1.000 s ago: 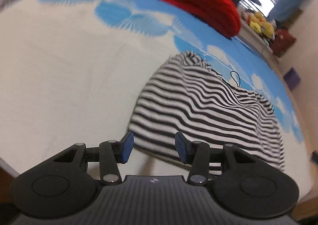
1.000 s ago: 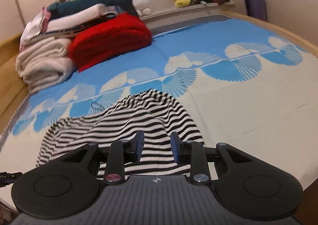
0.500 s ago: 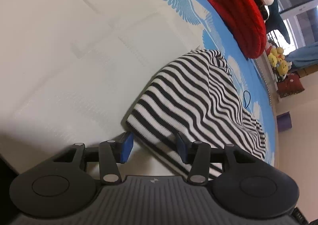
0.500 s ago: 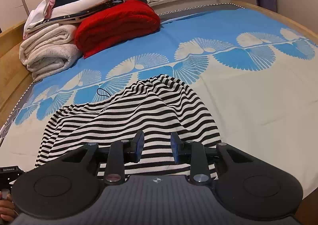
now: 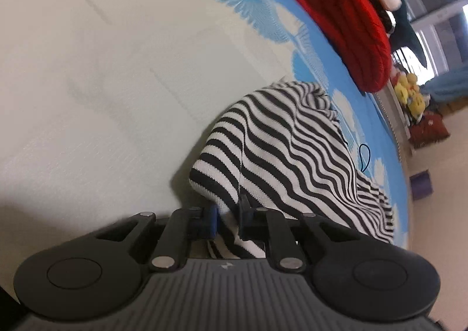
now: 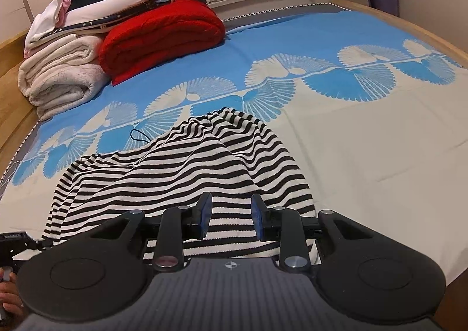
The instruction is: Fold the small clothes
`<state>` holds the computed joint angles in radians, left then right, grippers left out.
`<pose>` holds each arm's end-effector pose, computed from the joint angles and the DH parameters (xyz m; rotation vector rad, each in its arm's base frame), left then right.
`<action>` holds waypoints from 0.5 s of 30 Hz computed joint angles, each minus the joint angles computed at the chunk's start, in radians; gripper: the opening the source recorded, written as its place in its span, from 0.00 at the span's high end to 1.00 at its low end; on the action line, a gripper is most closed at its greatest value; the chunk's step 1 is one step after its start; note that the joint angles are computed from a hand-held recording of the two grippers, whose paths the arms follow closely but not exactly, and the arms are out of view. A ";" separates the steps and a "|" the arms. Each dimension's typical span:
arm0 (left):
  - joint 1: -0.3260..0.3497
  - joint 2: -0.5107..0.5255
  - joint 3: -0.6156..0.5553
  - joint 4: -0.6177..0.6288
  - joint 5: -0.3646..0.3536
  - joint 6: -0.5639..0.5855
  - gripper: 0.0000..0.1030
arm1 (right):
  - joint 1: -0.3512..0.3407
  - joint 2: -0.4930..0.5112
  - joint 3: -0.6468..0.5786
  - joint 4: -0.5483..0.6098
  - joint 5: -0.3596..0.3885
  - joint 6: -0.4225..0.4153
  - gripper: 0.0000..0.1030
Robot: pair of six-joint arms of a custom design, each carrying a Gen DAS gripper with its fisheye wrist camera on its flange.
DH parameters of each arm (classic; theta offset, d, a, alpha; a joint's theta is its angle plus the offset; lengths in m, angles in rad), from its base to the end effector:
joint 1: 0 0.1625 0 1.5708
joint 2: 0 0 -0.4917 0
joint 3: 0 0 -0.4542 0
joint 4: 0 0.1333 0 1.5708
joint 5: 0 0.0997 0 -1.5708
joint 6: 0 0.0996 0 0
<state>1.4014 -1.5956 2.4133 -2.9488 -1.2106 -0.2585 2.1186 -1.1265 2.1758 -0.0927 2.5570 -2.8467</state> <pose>0.0931 -0.4546 0.2967 -0.2691 2.7687 -0.8884 0.2449 -0.3049 0.1103 -0.0956 -2.2558 1.1333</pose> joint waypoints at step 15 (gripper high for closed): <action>-0.156 -0.190 0.049 0.159 0.353 0.111 0.90 | -0.003 0.012 -0.017 -0.014 -0.001 -0.015 0.71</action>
<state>1.2456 -1.7853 2.4626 -2.7902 -0.8571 -0.1474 2.1160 -1.1142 2.1589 -0.1063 2.5562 -2.8616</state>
